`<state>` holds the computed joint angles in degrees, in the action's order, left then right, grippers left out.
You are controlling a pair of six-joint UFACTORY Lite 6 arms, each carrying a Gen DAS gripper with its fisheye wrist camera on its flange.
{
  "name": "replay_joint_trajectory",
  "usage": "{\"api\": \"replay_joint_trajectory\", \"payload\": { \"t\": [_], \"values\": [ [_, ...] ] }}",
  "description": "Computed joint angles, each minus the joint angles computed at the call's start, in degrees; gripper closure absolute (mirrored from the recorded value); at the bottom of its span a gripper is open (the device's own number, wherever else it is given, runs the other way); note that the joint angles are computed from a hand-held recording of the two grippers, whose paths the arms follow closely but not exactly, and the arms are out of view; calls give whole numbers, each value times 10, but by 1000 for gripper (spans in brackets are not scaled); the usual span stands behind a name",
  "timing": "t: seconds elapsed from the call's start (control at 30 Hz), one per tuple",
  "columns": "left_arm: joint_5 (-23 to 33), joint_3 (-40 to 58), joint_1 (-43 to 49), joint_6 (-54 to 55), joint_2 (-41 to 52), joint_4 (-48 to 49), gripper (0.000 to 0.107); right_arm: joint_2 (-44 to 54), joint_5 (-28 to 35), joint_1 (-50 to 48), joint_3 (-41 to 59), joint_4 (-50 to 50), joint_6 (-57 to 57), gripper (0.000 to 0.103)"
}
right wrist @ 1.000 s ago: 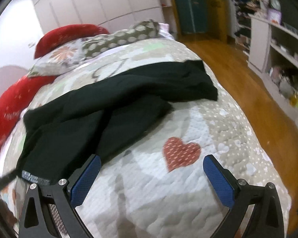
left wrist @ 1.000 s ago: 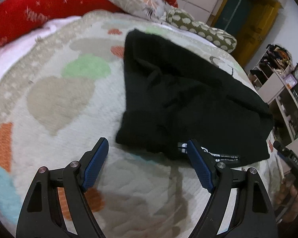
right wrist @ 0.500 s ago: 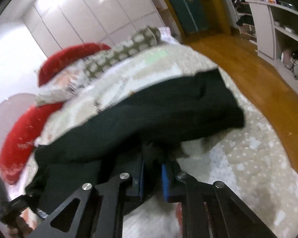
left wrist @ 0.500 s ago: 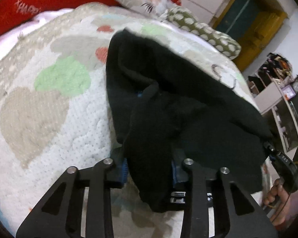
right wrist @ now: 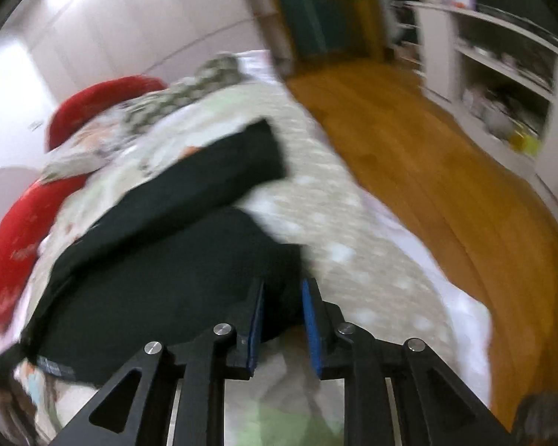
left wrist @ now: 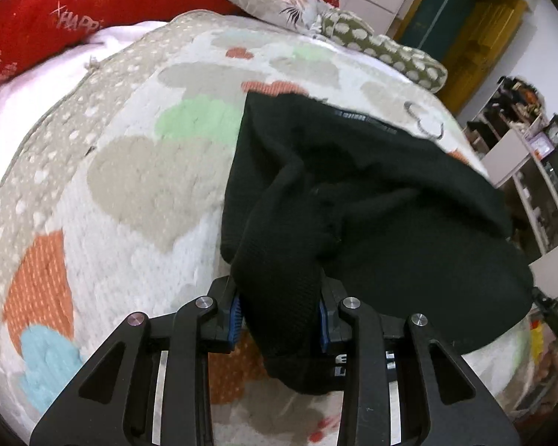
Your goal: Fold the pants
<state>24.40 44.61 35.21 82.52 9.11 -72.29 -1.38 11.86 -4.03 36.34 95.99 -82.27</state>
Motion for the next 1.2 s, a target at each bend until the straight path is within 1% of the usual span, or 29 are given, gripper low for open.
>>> {"api": "replay_joint_trajectory", "payload": {
  "t": [0.07,0.1,0.13,0.17,0.2,0.23,0.27,0.3,0.33,0.37,0.4,0.43,0.47,0.53,0.6,0.67,0.8,0.87,0.9,0.93,1.03,1.07,1.13,1.17,1.2],
  "values": [
    [-22,-29,-11,46,-17,-52,77,-15,-2,-21,-12,11,-8,81],
    [-28,-34,-15,55,-19,-63,77,-14,22,-35,-11,16,-17,81],
    [-34,-38,-19,62,-21,-72,77,-6,48,-44,-4,19,-29,73],
    [-37,-40,-22,63,-22,-76,77,9,61,-40,6,30,-46,53],
    [-37,-37,-22,60,-18,-75,77,20,64,-33,10,66,-83,45],
    [-33,-34,-19,50,-15,-68,77,31,61,-27,13,83,-98,42],
    [-33,-26,-21,44,-8,-65,77,58,52,-13,34,81,-88,42],
    [-32,-24,-20,39,-5,-61,77,77,66,-13,44,82,-86,43],
    [-33,-21,-22,31,-3,-55,77,94,95,-12,53,95,-88,49],
    [-37,-23,-23,30,-4,-55,77,91,111,1,50,105,-95,51],
    [-43,-20,-29,26,-1,-54,77,80,132,12,44,97,-105,51],
    [-48,-20,-32,24,-1,-52,77,64,169,29,37,67,-113,51],
    [-50,-19,-34,21,-2,-51,77,47,181,41,30,45,-116,51],
    [-49,-17,-34,23,1,-53,77,-3,162,65,3,39,-133,51],
    [-49,-14,-35,8,4,-42,77,-48,135,60,-26,70,-161,51],
    [-54,-16,-39,12,4,-47,77,-59,151,10,-39,82,-164,51],
    [-55,-18,-38,35,7,-68,77,11,136,-63,-1,77,-126,51],
    [-54,-17,-38,37,9,-70,77,54,137,-76,21,117,-157,51],
    [-56,-18,-39,42,9,-73,77,68,138,-79,32,114,-157,51],
    [-57,-16,-39,41,10,-71,77,94,132,-73,51,117,-160,51],
    [-60,-13,-39,37,13,-67,77,150,144,-52,84,94,-141,52],
    [-61,-12,-41,37,14,-70,77,160,132,-32,92,96,-140,54],
    [-63,-11,-44,35,17,-71,77,159,107,15,91,134,-180,56],
    [-63,-10,-44,34,18,-69,77,154,109,34,86,151,-209,56],
    [-63,-9,-43,34,18,-68,77,142,121,43,77,144,-219,56]
  ]
}}
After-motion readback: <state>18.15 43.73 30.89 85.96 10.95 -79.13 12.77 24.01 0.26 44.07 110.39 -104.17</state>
